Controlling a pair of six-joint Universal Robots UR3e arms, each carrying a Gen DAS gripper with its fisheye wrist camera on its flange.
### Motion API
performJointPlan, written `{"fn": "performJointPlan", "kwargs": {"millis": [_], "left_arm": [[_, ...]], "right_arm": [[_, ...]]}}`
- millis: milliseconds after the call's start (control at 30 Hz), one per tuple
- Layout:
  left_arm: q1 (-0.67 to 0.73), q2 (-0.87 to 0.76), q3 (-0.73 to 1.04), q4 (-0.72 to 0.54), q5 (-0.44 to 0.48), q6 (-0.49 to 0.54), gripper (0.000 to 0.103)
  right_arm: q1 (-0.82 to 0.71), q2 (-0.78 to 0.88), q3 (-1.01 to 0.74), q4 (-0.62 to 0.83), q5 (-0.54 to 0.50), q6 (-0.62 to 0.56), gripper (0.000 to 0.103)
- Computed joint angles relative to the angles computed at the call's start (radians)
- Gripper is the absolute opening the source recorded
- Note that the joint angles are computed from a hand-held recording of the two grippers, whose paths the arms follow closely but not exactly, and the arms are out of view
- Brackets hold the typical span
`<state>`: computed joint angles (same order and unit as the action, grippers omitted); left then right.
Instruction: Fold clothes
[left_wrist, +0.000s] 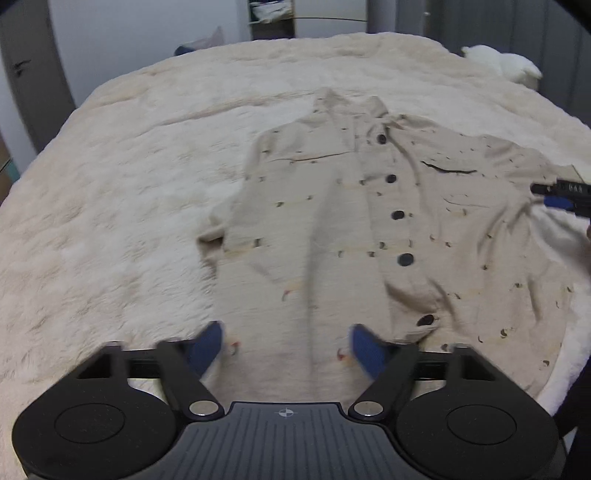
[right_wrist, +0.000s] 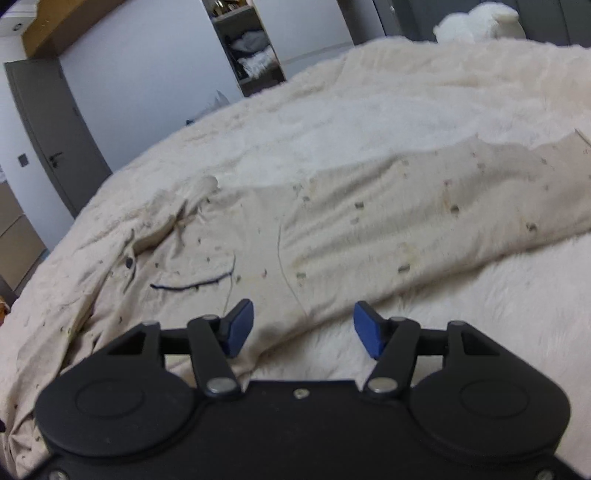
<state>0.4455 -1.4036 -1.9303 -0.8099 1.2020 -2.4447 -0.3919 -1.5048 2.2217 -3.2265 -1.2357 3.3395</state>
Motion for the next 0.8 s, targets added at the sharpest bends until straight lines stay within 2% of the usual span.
{"fn": "performJointPlan", "kwargs": {"millis": [33,67,200,367,400,467,500,533,567,600,633,667,733,800], "left_arm": [[-0.002,-0.011,0.006,0.004,-0.008,-0.009,0.005],[-0.004,-0.021,0.013,0.008,-0.015,-0.018,0.001],[0.051,-0.030,0.058,0.003,-0.107,-0.069,0.000],[0.171,-0.080,0.218,-0.104,-0.247,-0.146,0.000],[0.224,-0.112,0.283,-0.136,-0.311,-0.196,0.000],[0.250,-0.153,0.335,-0.095,-0.318,-0.283,0.000],[0.259,-0.176,0.363,-0.069,-0.312,-0.332,0.001],[0.238,-0.201,0.369,0.029,-0.223,-0.410,0.001],[0.211,-0.231,0.385,0.111,-0.121,-0.477,0.011],[0.163,-0.248,0.401,0.136,0.003,-0.482,0.020],[0.142,-0.247,0.398,0.136,0.043,-0.447,0.033],[0.125,-0.243,0.390,0.138,0.072,-0.408,0.034],[0.130,-0.153,0.297,0.096,-0.007,-0.217,0.040],[0.131,-0.079,0.241,0.013,-0.048,-0.082,0.044]], "right_arm": [[-0.007,0.009,-0.003,-0.006,0.001,0.000,0.059],[-0.017,0.023,-0.008,-0.011,0.005,0.001,0.059],[-0.043,0.040,-0.004,-0.028,0.030,0.004,0.059],[-0.041,0.057,-0.009,-0.048,0.034,-0.003,0.059],[-0.042,0.058,-0.008,-0.051,0.036,-0.002,0.059],[-0.042,0.060,-0.007,-0.055,0.035,-0.001,0.059],[-0.041,0.061,-0.006,-0.058,0.032,0.001,0.059],[-0.040,0.061,-0.006,-0.059,0.030,0.003,0.059],[-0.041,0.062,-0.006,-0.061,0.031,0.002,0.059],[-0.044,0.063,-0.005,-0.062,0.032,0.001,0.059],[-0.046,0.063,-0.004,-0.064,0.033,0.000,0.059],[-0.046,0.063,-0.003,-0.065,0.032,-0.001,0.059],[-0.044,0.065,-0.003,-0.068,0.028,-0.004,0.059],[-0.039,0.069,-0.005,-0.070,0.023,-0.005,0.059]]}}
